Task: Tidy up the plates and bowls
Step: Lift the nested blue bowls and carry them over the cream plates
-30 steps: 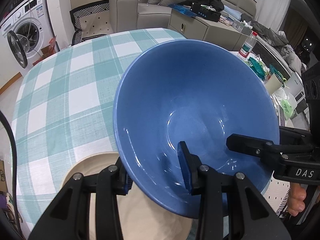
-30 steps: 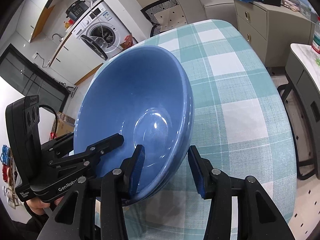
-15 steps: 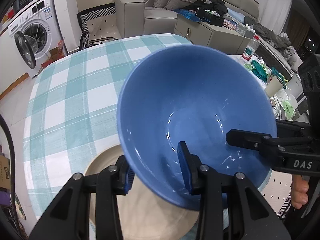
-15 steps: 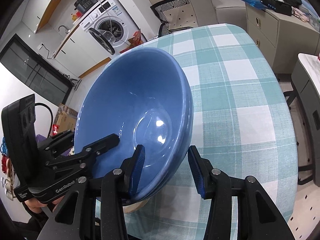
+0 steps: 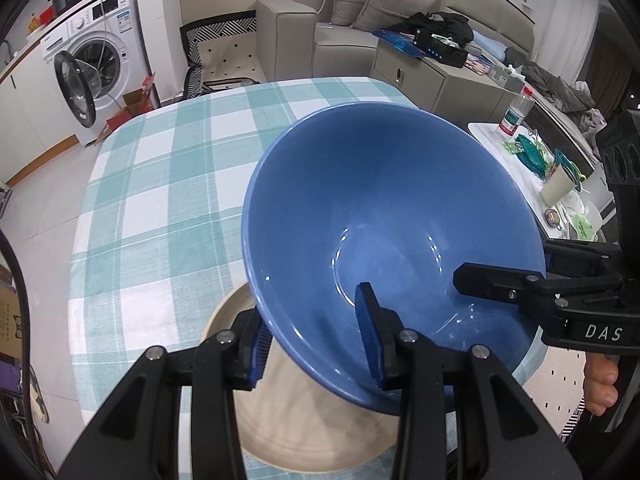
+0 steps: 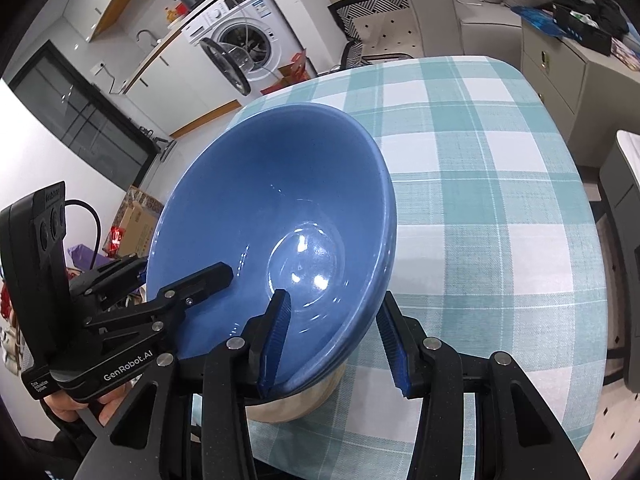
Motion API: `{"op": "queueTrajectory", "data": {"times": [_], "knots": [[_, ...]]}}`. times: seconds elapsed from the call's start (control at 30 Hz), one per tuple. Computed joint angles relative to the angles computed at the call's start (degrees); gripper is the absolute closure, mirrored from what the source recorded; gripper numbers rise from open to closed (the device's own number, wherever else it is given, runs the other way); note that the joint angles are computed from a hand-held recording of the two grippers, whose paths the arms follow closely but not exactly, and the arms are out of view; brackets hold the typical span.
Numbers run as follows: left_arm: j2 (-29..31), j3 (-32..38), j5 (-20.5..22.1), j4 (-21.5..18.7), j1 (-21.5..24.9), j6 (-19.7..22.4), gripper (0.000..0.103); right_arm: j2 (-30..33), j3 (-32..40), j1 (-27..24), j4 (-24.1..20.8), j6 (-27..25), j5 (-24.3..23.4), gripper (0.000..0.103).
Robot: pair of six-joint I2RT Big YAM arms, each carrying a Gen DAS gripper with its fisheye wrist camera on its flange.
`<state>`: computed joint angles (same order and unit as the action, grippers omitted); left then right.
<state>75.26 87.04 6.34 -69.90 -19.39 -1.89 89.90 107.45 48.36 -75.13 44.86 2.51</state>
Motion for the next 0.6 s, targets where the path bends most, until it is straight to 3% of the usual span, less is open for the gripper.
{"op": "queueTrajectory", "data": {"times": [0.6], "knots": [[-6.4,-4.5,-1.89,-0.86,3.78,0.25,0.065,4.97,6.41,3.65,-2.2,-3.16,-1.7,0.057]]}}
